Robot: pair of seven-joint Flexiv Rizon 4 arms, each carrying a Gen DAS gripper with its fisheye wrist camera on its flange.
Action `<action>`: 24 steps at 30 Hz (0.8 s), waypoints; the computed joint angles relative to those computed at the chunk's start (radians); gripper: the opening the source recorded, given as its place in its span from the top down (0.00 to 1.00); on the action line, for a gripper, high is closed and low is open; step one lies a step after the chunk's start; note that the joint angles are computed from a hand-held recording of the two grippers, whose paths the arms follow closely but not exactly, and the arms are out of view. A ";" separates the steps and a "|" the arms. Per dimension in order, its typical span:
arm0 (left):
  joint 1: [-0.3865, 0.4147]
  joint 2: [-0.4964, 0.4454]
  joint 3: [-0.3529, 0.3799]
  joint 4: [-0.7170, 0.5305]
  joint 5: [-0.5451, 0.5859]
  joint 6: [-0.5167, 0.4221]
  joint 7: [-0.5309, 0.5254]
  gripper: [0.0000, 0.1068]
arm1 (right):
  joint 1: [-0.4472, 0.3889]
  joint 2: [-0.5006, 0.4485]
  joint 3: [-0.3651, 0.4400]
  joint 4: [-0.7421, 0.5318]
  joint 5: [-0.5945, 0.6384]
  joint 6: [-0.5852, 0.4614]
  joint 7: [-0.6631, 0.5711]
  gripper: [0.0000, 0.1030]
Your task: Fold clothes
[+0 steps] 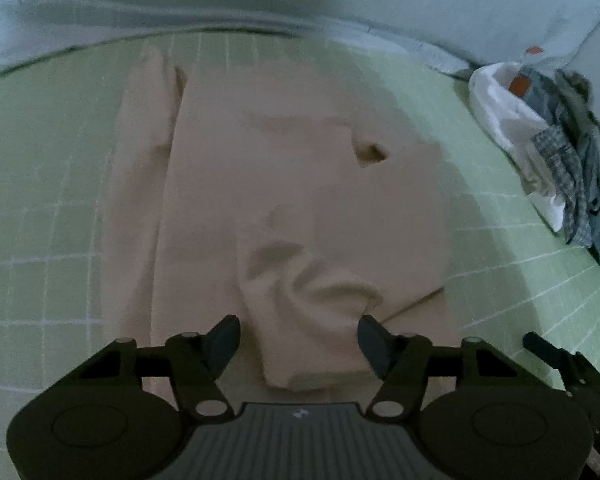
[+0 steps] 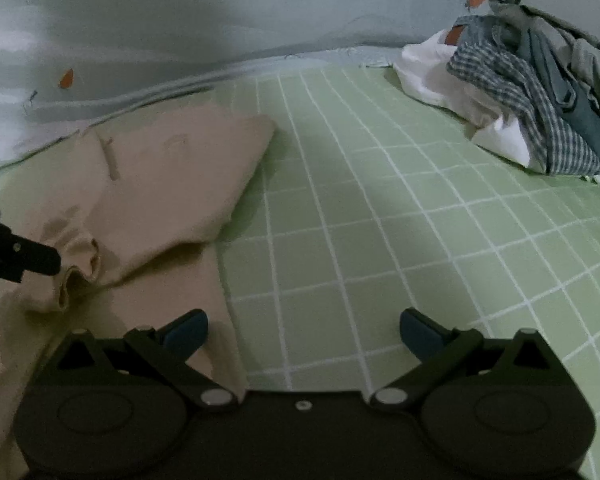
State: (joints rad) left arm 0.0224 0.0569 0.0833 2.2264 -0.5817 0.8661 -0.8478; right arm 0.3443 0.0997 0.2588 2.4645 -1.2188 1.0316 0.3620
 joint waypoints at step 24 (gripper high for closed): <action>0.053 0.046 0.066 -0.014 -0.257 0.357 0.010 0.92 | 0.050 -0.086 -0.010 -0.119 -0.054 -0.007 -0.109 0.00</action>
